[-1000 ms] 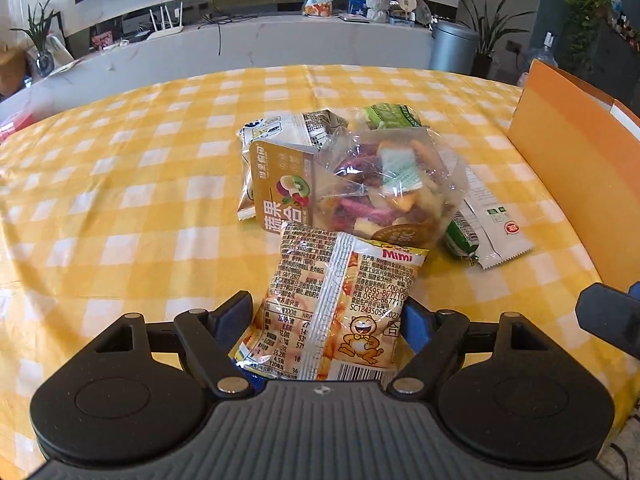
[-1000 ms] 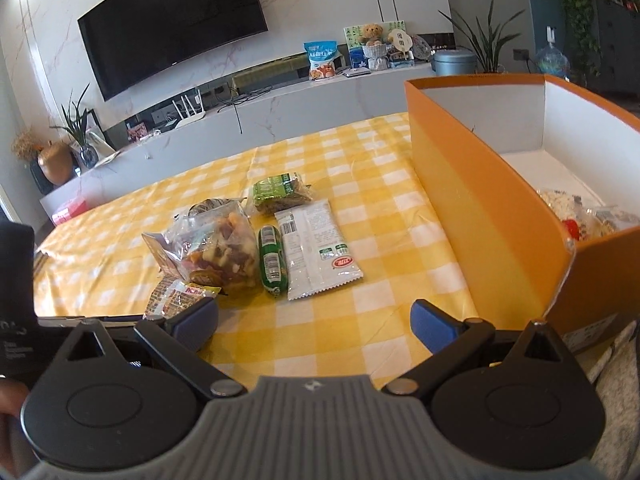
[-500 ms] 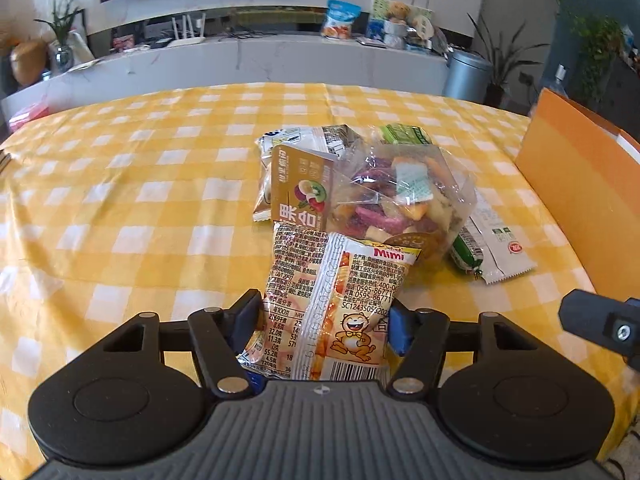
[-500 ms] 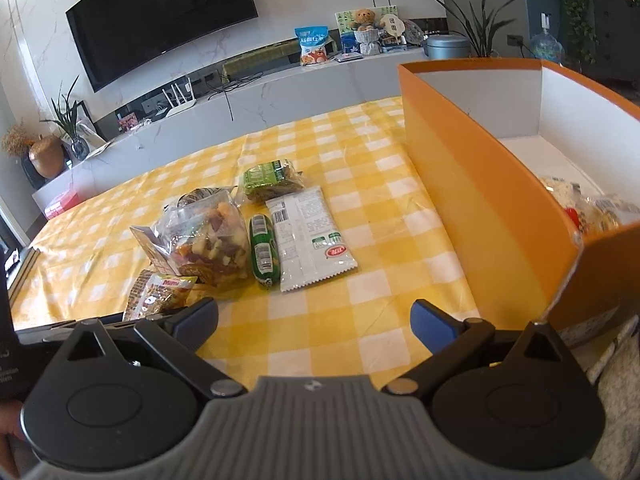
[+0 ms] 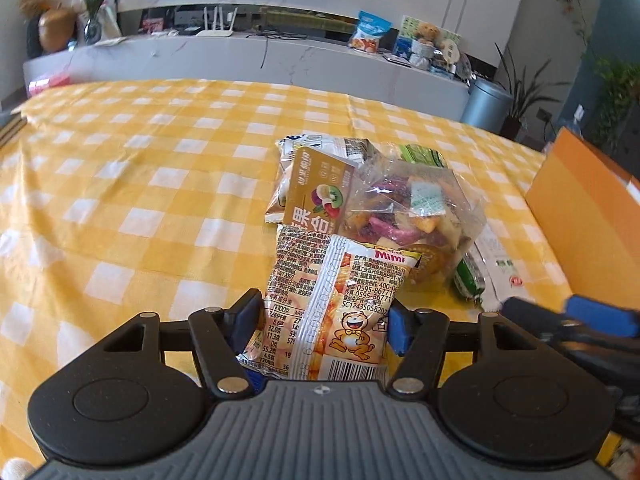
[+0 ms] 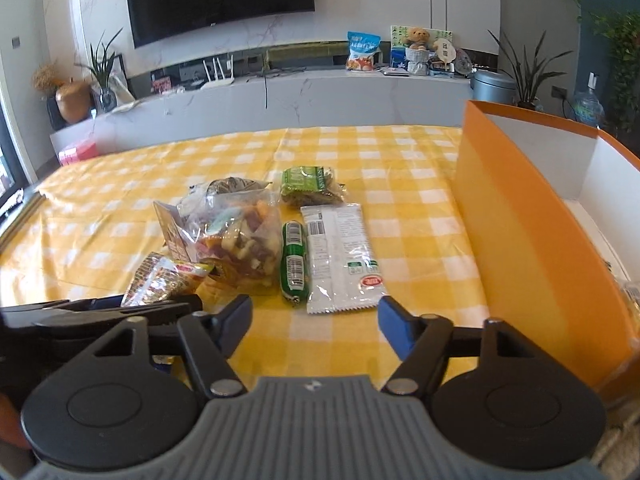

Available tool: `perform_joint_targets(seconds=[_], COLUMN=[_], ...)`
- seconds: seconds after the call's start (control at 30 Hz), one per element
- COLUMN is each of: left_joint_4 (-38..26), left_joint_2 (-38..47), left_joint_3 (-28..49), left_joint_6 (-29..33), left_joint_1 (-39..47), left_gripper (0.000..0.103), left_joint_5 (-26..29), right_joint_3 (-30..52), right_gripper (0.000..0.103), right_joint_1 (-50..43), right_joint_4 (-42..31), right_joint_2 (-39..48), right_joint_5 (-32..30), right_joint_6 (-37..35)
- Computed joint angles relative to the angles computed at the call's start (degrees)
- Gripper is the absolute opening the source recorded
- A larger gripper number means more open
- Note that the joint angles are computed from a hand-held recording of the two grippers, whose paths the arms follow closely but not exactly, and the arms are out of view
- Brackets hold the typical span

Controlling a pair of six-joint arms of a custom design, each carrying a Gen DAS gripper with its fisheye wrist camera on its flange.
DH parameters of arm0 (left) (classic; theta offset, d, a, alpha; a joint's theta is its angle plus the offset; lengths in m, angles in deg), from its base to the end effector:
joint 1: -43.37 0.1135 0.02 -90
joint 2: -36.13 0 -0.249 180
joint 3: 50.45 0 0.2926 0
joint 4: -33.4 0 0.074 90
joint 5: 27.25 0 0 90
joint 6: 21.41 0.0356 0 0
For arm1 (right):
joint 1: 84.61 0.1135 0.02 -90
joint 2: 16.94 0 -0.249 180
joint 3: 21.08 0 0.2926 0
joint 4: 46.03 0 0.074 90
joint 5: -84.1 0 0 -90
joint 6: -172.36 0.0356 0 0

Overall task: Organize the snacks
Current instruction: 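Grasp the green sausage stick with the right gripper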

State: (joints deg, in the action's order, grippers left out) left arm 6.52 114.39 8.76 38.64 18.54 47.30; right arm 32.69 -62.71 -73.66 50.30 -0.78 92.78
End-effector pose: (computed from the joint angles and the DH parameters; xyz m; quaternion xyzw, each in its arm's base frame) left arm 0.2955 -0.1263 0.1840 -0.0914 0.9154 -0.0604 0.3874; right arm 0.2709 0.1055 0.2030 -0.0726 0.9067 0.0760 0.4085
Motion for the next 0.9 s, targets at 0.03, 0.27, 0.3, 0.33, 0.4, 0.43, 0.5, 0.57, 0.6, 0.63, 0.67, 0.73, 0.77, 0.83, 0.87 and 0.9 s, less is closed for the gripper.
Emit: perform_joint_targets(seconds=[0.03, 0.27, 0.3, 0.33, 0.4, 0.43, 0.5, 0.57, 0.6, 0.63, 0.67, 0.73, 0.77, 0.83, 0.87, 0.9], left_joint_4=[0.0, -0.1, -0.1, -0.1, 0.0, 0.1, 0.1, 0.0, 0.0, 0.0, 0.0, 0.0, -0.1, -0.1, -0.2, -0.2], left_joint_2=[-0.1, -0.5, -0.4, -0.3, -0.4, -0.4, -0.5, -0.4, -0.3, -0.3, -0.2, -0.1, -0.1, 0.1, 0.3, 0.3], left_joint_3=[0.0, -0.1, 0.0, 0.1, 0.1, 0.1, 0.0, 0.1, 0.1, 0.1, 0.1, 0.2, 0.2, 0.3, 0.4, 0.5], left_joint_6=[-0.3, -1.6, -1.8, -1.9, -2.5, -2.5, -2.4, -2.2, -2.1, -2.0, -1.9, -1.6, -1.4, -0.9, -0.8, -0.8], left_joint_1=[0.2, 0.9, 0.9, 0.9, 1.4, 1.6, 1.7, 1.7, 1.6, 1.5, 1.5, 1.4, 1.2, 0.8, 0.7, 0.7], left_gripper=[0.072, 0.071, 0.071, 0.07, 0.07, 0.07, 0.07, 0.07, 0.07, 0.07, 0.071, 0.071, 0.071, 0.071, 0.071, 0.071], left_joint_5=[0.3, 1.7, 1.7, 1.8, 2.6, 3.0, 3.3, 3.1, 2.8, 2.7, 2.7, 2.6, 2.3, 1.7, 1.5, 1.5], right_joint_3=[0.7, 8.0, 9.1, 10.1, 11.5, 12.2, 12.6, 12.2, 11.8, 11.4, 11.0, 10.6, 10.5, 9.9, 9.5, 8.9], right_gripper=[0.061, 0.033, 0.033, 0.033, 0.033, 0.033, 0.033, 0.03, 0.026, 0.02, 0.017, 0.017, 0.017, 0.017, 0.017, 0.017], right_joint_1=[0.4, 1.8, 2.1, 2.3, 2.2, 2.4, 2.9, 2.7, 2.6, 2.4, 2.4, 2.4, 2.3, 1.8, 1.6, 1.6], right_joint_4=[0.6, 0.8, 0.9, 1.2, 1.9, 2.0, 3.2, 4.3, 4.8, 5.4, 5.9, 6.1, 6.0, 5.1, 4.4, 3.6], right_joint_2=[1.6, 14.2, 15.9, 17.3, 19.1, 19.9, 20.7, 20.8, 20.6, 20.3, 20.0, 19.6, 19.4, 18.3, 17.4, 16.4], right_joint_5=[0.2, 1.8, 2.5, 3.3, 3.6, 4.1, 5.4, 5.2, 4.7, 4.1, 3.5, 3.3, 2.9, 1.6, 1.0, 0.7], right_joint_6=[-0.2, -0.4, -0.6, -0.6, -0.9, -1.6, -2.9, -3.3, -3.6, -4.0, -4.4, -4.6, -4.3, -3.3, -2.9, -2.7])
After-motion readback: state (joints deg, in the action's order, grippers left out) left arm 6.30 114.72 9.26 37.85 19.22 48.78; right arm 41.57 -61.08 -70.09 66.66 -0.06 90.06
